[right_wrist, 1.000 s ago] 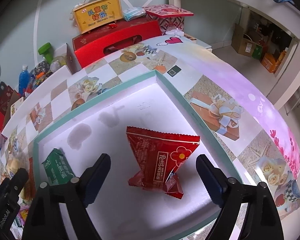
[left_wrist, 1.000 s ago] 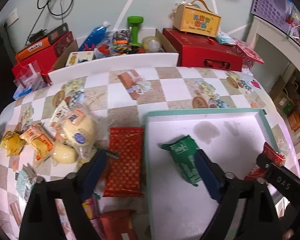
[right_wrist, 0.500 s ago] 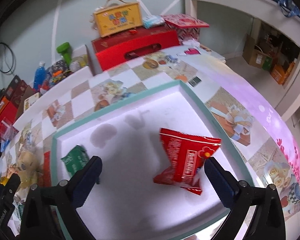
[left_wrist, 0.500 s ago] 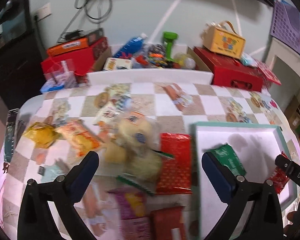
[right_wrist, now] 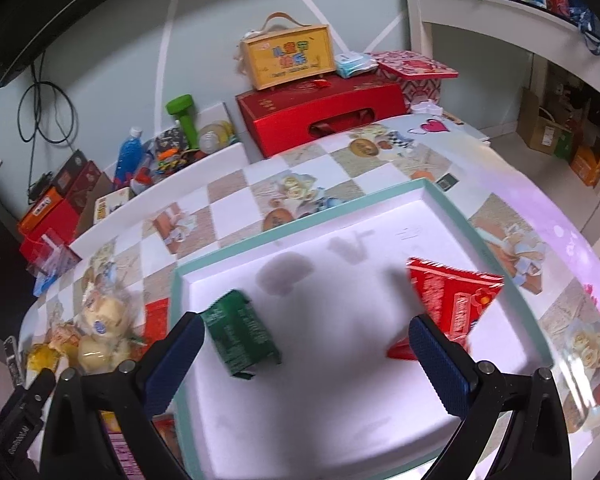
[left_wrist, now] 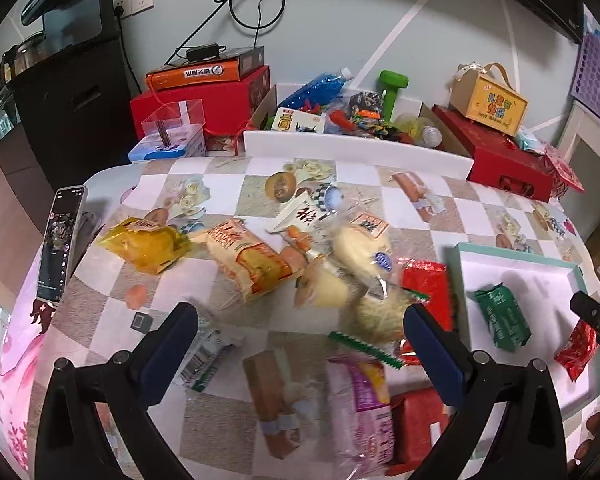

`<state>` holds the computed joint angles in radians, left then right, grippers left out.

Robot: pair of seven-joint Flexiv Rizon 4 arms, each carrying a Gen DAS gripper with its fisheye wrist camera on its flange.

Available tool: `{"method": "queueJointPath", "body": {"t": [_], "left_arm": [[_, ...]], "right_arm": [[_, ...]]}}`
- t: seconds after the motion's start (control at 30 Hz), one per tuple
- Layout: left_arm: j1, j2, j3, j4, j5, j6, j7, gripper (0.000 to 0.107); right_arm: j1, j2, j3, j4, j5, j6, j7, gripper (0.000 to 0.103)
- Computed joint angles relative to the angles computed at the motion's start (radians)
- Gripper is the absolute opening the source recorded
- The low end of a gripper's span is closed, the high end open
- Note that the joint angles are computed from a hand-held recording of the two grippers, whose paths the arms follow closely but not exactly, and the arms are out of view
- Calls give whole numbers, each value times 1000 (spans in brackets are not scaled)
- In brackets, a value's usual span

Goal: Organize snacks
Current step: 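Open both tools to drop the red bag and green pack into the tray, then grasp the red boxed cake with the right tool while the left tool grasps the pink bread bag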

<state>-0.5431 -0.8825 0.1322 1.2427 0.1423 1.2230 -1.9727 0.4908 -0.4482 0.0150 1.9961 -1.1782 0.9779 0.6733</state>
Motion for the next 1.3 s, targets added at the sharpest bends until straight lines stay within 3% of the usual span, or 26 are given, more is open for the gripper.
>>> {"method": "queueJointPath", "body": {"t": [0.37, 0.57, 0.7, 0.77, 0.9, 0.97, 1.07, 1.2, 1.3], "left_arm": [[69, 47, -45, 81, -31, -7, 73, 102], [101, 84, -36, 160, -76, 16, 23, 102], [145, 99, -82, 207, -135, 35, 9, 102], [155, 101, -101, 217, -158, 40, 15, 102], [156, 97, -132, 217, -179, 40, 64, 102], [148, 85, -140, 201, -183, 20, 91, 102], [172, 66, -199, 196, -220, -3, 158, 102], [181, 33, -252, 168, -271, -47, 239, 101], [191, 15, -286, 163, -314, -54, 289, 101]], "right_arm": [[45, -62, -14, -94, -7, 30, -41, 103], [66, -108, -31, -156, -32, 115, -89, 103], [83, -139, -36, -188, -6, 159, -152, 102], [89, -158, -31, -203, 37, 178, -200, 93], [100, -192, -14, -222, 151, 208, -320, 83], [100, -211, 3, -232, 215, 227, -385, 71], [110, -224, 16, -245, 290, 222, -484, 70], [143, -219, -15, -235, 357, 220, -528, 69], [165, -206, -26, -231, 409, 156, -565, 68]]}}
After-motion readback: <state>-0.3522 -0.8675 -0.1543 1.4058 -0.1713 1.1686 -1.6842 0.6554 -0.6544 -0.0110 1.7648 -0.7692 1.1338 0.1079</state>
